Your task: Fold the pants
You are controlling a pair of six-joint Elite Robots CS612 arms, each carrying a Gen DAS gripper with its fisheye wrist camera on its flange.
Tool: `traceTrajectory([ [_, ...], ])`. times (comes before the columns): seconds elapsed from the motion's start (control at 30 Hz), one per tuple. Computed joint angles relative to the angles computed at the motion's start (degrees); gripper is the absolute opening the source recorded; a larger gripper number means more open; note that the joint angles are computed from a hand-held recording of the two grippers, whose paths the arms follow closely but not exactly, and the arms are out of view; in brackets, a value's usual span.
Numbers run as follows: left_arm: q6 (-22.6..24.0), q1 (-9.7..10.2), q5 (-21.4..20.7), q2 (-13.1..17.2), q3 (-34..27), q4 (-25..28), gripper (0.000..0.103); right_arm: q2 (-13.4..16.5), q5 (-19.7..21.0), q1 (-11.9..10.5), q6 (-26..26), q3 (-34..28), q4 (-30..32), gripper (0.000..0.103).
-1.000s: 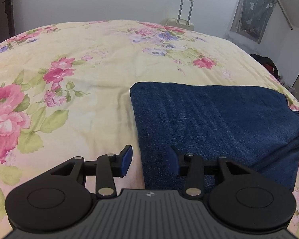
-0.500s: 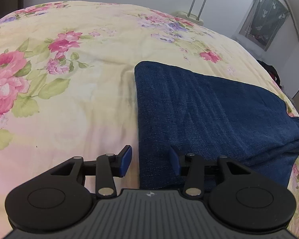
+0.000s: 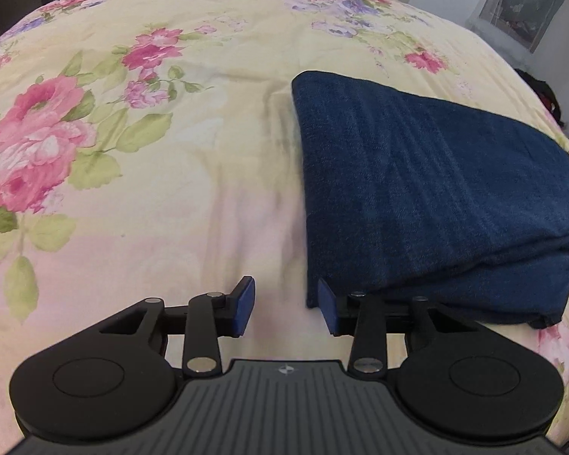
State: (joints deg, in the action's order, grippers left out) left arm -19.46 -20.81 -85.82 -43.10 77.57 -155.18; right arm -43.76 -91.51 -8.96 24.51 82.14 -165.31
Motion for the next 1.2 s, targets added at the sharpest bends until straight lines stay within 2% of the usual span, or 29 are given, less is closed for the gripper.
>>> traceTrajectory([
  [0.03,0.1,-0.19,1.3,-0.5,0.9,-0.8,0.042,-0.6,-2.0,0.5,-1.1,0.6,-0.1,0.012],
  [0.1,-0.3,-0.19,1.0,-1.4,2.7,-4.7,0.042,-1.8,-6.3,1.5,-2.3,2.1,-0.6,0.017],
  [0.13,-0.7,-0.12,0.5,-1.5,3.4,-7.3,0.042,-2.6,-6.1,1.7,-1.9,3.5,-2.2,0.017],
  [0.2,-1.6,-0.08,-0.1,-1.4,3.4,-11.9,0.042,-3.9,-1.7,1.6,-0.6,6.4,-7.0,0.017],
  [0.27,-2.8,-0.14,0.5,-0.8,2.2,-13.7,0.042,-4.5,1.1,2.5,-0.2,8.1,-10.4,0.018],
  [0.4,-2.2,-0.31,-1.2,0.7,-1.1,-13.0,0.042,-3.7,7.4,4.6,0.4,8.9,-18.1,0.021],
  [0.5,1.2,-1.05,-1.8,1.6,-1.6,-13.5,0.039,-2.5,11.6,6.7,-1.9,7.9,-19.1,0.021],
  [0.57,2.6,-1.37,-1.8,2.2,-1.6,-12.7,0.036,-1.9,12.5,8.4,-5.3,7.3,-17.3,0.021],
  [0.63,2.7,-1.42,-1.7,2.8,-2.0,-10.3,0.034,-1.4,11.2,10.0,-9.4,6.7,-14.6,0.021],
  [0.73,3.7,-1.23,-1.5,3.2,-2.2,-8.1,0.031,-0.8,9.6,11.2,-13.3,6.0,-7.1,0.020],
  [0.8,4.0,-1.27,-0.5,3.3,-2.7,-5.8,0.030,-0.7,9.9,11.1,-13.7,5.9,-4.5,0.019],
  [0.93,3.0,-0.90,-1.0,2.4,-2.0,-5.1,0.031,-1.0,10.9,10.7,-12.6,6.3,-3.8,0.017],
  [1.03,1.1,-0.26,-2.1,2.0,-1.4,-9.3,0.030,-2.0,10.1,10.6,-11.9,7.9,-7.9,0.017],
  [1.1,0.7,0.20,-2.5,2.8,-2.9,-12.3,0.030,-2.0,6.9,10.7,-10.6,8.5,-13.4,0.017],
  [1.17,1.2,0.52,-2.1,4.1,-5.8,-12.7,0.030,-1.1,2.9,10.5,-9.4,7.6,-18.5,0.018],
  [1.2,1.7,0.76,-2.5,5.0,-7.7,-12.5,0.030,-0.4,1.3,10.3,-8.6,6.8,-20.4,0.022],
])
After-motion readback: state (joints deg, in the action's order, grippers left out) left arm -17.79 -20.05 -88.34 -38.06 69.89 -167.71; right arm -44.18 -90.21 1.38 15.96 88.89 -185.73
